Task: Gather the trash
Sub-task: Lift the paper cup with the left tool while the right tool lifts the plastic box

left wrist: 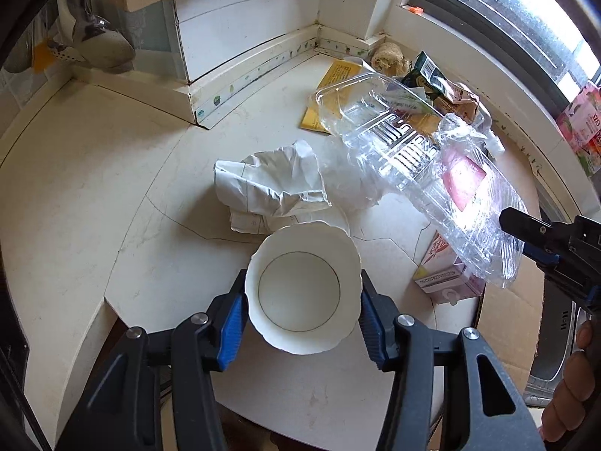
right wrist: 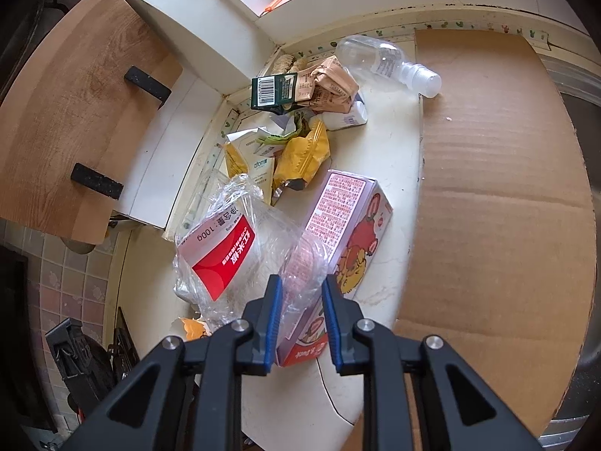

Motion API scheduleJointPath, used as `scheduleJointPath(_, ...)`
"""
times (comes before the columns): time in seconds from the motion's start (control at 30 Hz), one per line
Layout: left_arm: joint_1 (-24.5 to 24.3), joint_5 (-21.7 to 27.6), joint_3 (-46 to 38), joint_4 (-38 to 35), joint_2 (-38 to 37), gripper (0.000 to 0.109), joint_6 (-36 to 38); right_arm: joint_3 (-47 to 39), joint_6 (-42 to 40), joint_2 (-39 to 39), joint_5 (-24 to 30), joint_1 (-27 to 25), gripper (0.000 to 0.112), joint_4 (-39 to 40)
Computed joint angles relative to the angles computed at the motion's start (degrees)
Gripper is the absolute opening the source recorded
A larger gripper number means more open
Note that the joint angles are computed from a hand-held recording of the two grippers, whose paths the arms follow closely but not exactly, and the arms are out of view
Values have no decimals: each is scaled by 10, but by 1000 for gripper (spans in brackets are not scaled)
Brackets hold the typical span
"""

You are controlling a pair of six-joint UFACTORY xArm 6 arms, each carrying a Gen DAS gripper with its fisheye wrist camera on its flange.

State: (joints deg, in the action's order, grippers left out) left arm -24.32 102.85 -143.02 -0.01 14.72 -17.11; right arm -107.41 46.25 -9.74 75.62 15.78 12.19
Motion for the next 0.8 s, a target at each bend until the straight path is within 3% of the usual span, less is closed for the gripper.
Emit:
scheduleJointPath(0.2,-13,-1,-8,20,-6,51,21,19,14,-17,-21,5,13,-4)
scheduleJointPath(0.6,-11,-15,15,30,-44,51,37,20,61,-40,-59,44,10,-59)
scheduleJointPath(0.8,-9,2,-7,37,-59,51,54,-34,95,-35,-31,91,10,-129)
